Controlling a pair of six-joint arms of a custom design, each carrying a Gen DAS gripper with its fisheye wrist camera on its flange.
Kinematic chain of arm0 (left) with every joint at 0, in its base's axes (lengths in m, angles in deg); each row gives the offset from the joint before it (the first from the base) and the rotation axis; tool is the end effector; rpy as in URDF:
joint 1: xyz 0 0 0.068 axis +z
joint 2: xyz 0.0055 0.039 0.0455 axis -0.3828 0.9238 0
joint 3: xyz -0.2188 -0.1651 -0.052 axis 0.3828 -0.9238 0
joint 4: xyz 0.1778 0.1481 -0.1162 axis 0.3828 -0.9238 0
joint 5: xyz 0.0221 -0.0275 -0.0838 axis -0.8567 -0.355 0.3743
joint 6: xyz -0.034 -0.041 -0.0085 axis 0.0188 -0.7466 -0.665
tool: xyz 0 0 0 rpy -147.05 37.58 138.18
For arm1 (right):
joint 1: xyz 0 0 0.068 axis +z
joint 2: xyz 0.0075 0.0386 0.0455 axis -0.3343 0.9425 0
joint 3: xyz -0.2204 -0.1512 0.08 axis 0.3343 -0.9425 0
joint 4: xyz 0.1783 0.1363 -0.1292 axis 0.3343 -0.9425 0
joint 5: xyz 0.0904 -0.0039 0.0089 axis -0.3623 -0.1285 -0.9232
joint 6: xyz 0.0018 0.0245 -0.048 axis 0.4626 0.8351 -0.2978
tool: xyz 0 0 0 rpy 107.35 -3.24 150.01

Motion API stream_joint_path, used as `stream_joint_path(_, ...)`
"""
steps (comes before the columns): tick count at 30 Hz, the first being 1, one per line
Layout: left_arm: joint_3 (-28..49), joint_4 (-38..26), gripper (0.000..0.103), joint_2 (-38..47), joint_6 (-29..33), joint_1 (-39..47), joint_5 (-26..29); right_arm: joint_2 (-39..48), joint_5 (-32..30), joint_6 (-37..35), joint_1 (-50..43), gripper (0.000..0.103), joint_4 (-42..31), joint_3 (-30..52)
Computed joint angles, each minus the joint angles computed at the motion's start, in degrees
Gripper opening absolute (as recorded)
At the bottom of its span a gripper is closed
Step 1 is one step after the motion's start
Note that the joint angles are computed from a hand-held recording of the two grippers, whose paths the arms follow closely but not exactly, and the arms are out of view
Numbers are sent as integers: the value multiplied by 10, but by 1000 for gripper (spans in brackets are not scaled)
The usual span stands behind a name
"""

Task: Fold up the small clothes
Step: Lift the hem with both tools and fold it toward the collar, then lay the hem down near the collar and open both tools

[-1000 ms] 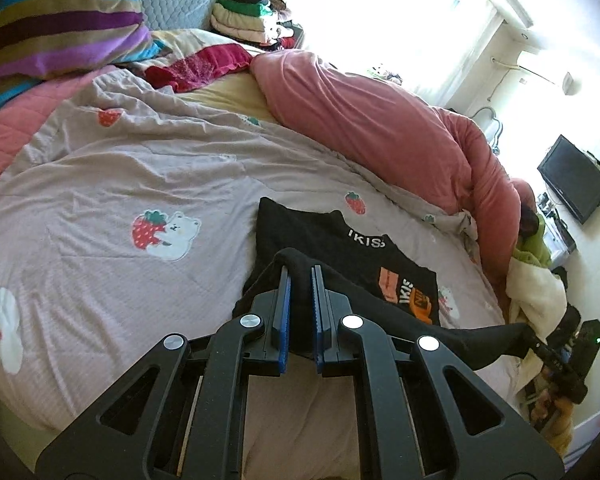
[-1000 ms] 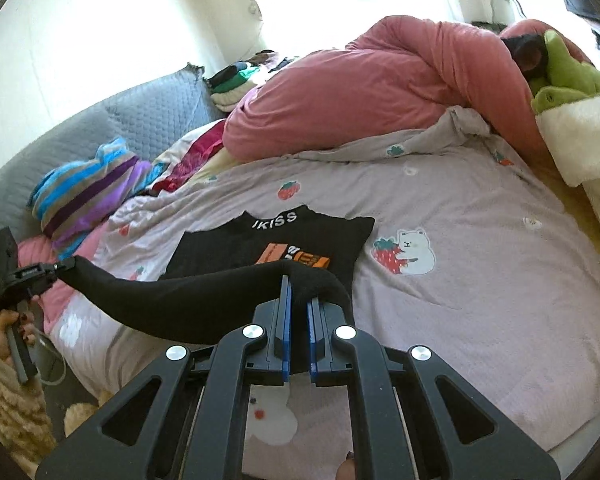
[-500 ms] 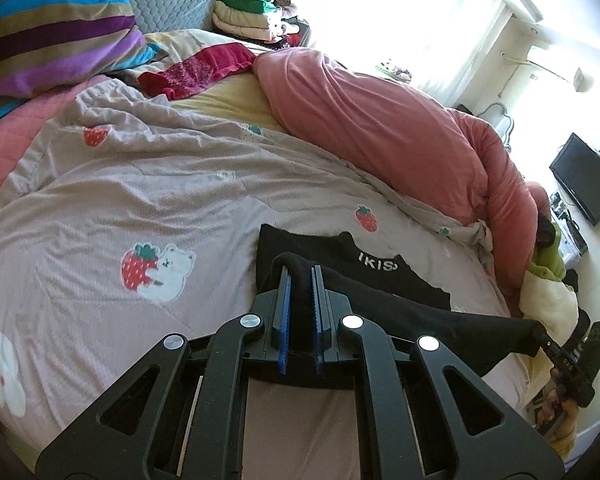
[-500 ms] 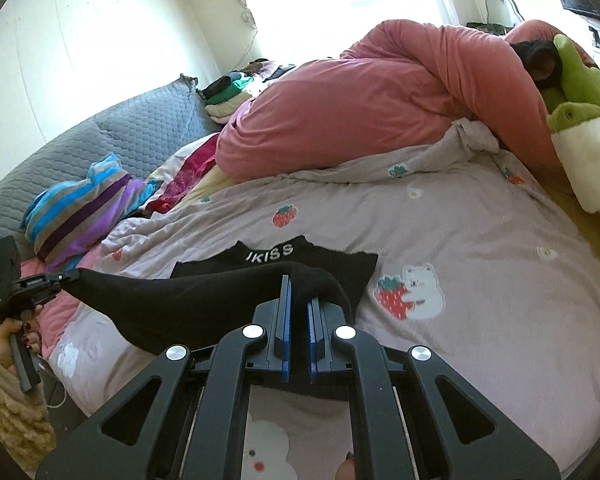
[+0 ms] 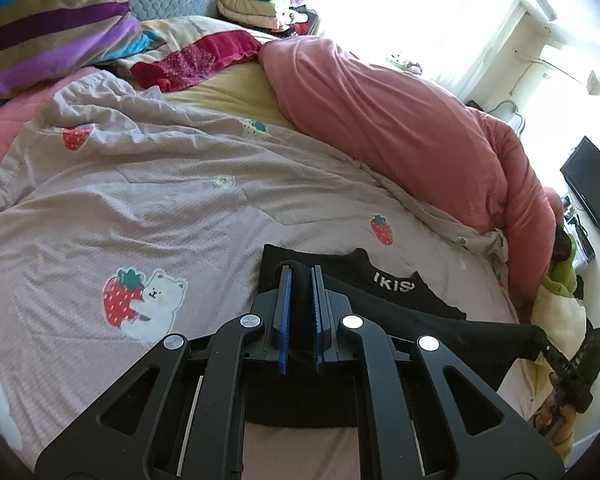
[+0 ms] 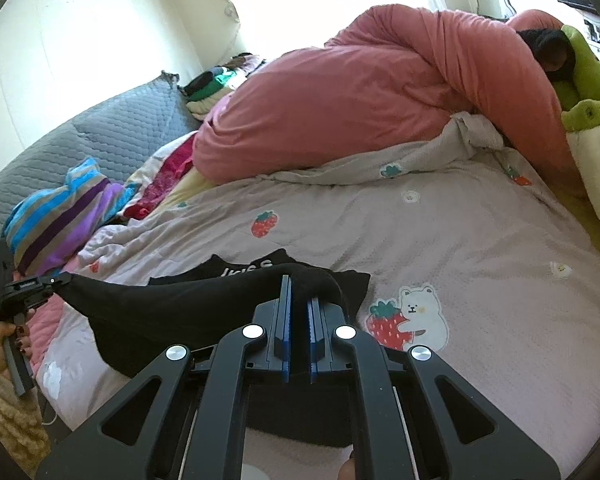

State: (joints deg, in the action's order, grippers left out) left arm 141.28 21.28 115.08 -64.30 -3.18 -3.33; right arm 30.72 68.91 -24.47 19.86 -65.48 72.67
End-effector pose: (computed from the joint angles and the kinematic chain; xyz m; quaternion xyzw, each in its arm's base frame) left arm 0.3648 0.1033 0.2781 0.0866 0.9132 -0.2495 0.3104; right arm 0.1323 0.0858 0.2852 0.2102 0.8769 0.1004 0.4204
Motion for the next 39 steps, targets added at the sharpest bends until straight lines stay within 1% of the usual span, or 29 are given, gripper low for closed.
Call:
stream_joint_path(7,14,27,3,43,-22,-25,-29,33,-49,-37,-63,5,44,-21)
stream_joint_path(14,15,56,3,74,-41,-48,-59,69,-85,-45,-104,6,86,-46)
stream_joint_path(18,7,73,4,80,-52,-52,-64,92,-86,-37,-110,11,100,-56)
stream_joint_path(19,9,70,4,82,-52,-49,-54,95,-78,-34,-107,21,96,-55)
stream_joint_path(20,9,71,4,81,-53,-47,-48,99,-63,-29,-101,44,87,-52)
stream_joint_path(21,7,74,4,78,-52,-46,-49,98,-53,-27,-98,50,84,-52)
stream_joint_path(25,-25,104,5,51,-41,-44,-64,91,-35,-19,-86,50,73,-52)
stream_joint_path(27,-40,114,16,39,-33,-44,-65,87,-27,-12,-77,50,67,-51)
stream_joint_path(28,-49,119,17,31,-27,-44,-67,86,-22,-7,-70,50,63,-50)
stream_joint_path(33,-103,136,17,-5,22,-57,-80,91,-3,9,-37,51,43,-37)
stream_joint_path(37,-146,139,17,-23,66,-76,-96,108,11,7,-8,51,28,-22)
stream_joint_path(39,-169,144,17,-28,84,-87,-104,119,8,4,4,48,27,-17)
